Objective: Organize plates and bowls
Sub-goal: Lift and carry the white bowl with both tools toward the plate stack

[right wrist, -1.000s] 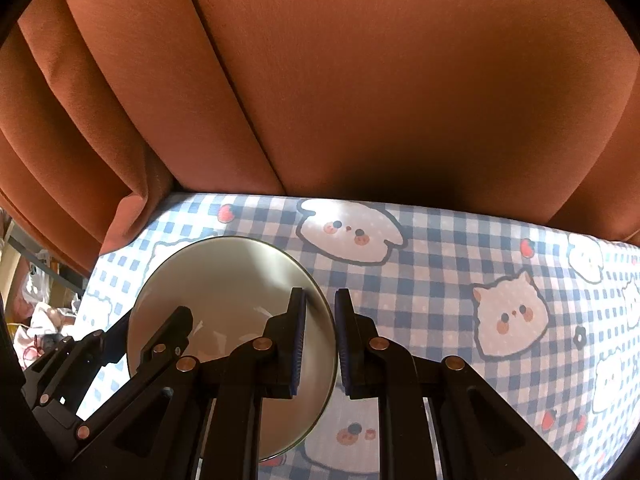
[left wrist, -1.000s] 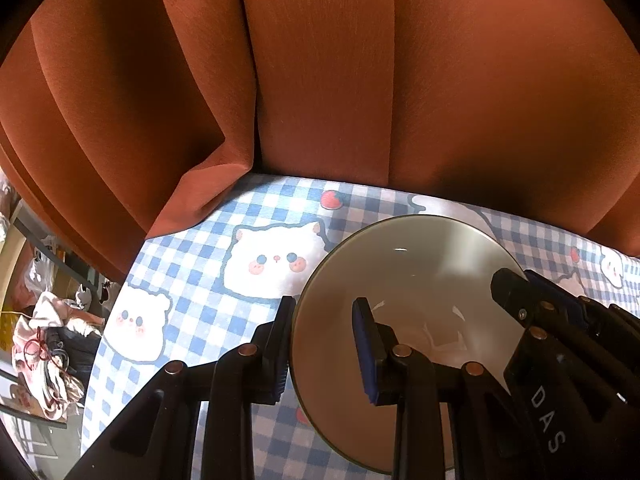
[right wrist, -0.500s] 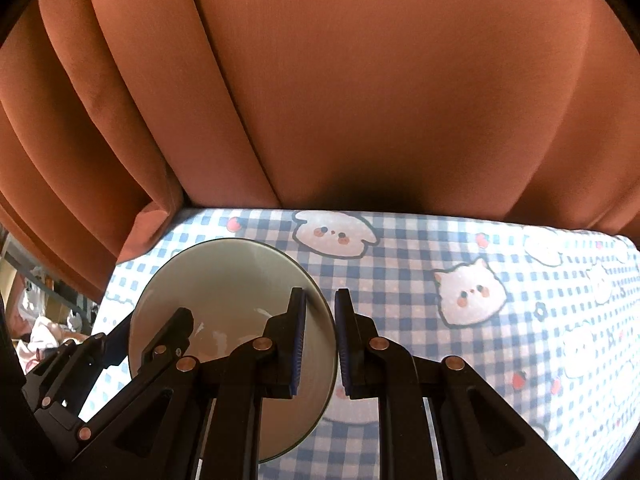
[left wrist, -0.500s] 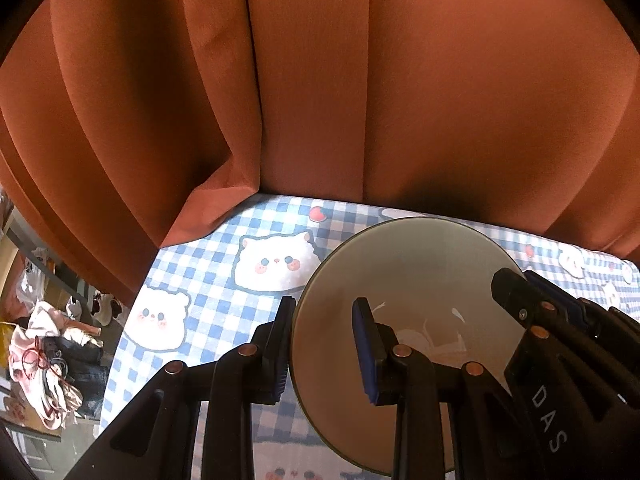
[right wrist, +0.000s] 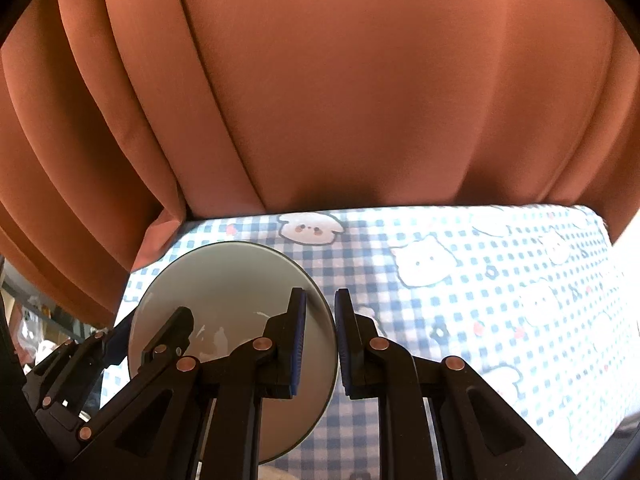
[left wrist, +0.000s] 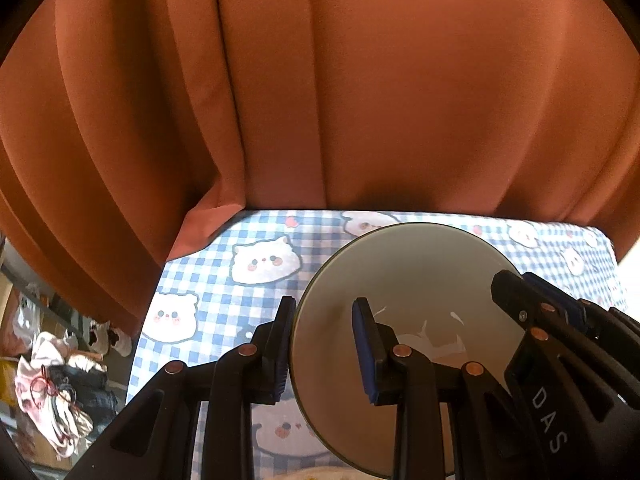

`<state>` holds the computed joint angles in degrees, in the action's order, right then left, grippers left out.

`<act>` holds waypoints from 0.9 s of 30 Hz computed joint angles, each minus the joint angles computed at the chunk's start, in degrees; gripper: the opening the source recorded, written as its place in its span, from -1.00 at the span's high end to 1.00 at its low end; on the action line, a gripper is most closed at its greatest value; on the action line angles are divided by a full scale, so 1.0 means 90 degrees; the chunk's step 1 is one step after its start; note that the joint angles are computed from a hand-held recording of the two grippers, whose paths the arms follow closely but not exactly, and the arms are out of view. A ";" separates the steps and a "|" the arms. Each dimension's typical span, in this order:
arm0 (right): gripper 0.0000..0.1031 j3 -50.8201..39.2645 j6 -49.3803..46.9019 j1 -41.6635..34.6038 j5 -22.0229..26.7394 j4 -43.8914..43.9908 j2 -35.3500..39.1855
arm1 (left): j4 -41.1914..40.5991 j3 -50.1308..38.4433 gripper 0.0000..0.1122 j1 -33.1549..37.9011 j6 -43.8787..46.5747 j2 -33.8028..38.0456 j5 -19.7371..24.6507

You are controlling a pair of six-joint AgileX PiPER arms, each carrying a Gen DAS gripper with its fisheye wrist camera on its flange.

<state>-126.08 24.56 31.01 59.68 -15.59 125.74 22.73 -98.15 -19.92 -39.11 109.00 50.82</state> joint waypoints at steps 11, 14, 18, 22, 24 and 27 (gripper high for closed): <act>0.64 0.3184 0.1562 0.0187 -0.0777 -0.1042 -0.2067 | -0.0028 0.1237 0.51 -0.0605 0.0036 -0.0845 -0.0416; 0.64 0.3759 0.1781 0.0163 -0.0878 -0.1142 -0.2440 | 0.0040 0.1380 0.51 -0.0811 -0.0070 -0.0902 -0.0412; 0.64 0.4338 0.1813 0.0005 -0.1072 -0.1125 -0.2847 | 0.0336 0.1419 0.51 -0.1225 -0.0528 -0.0946 -0.0246; 0.64 0.4866 0.1527 -0.0235 -0.1327 -0.0992 -0.3266 | 0.0743 0.1353 0.51 -0.1707 -0.1159 -0.0898 0.0036; 0.64 0.5103 0.1195 -0.0417 -0.1481 -0.0809 -0.3460 | 0.0895 0.1257 0.51 -0.1956 -0.1538 -0.0803 0.0278; 0.64 0.5336 0.0537 -0.0730 -0.1581 -0.0363 -0.3692 | 0.0979 0.1059 0.51 -0.2297 -0.1928 -0.0629 0.0608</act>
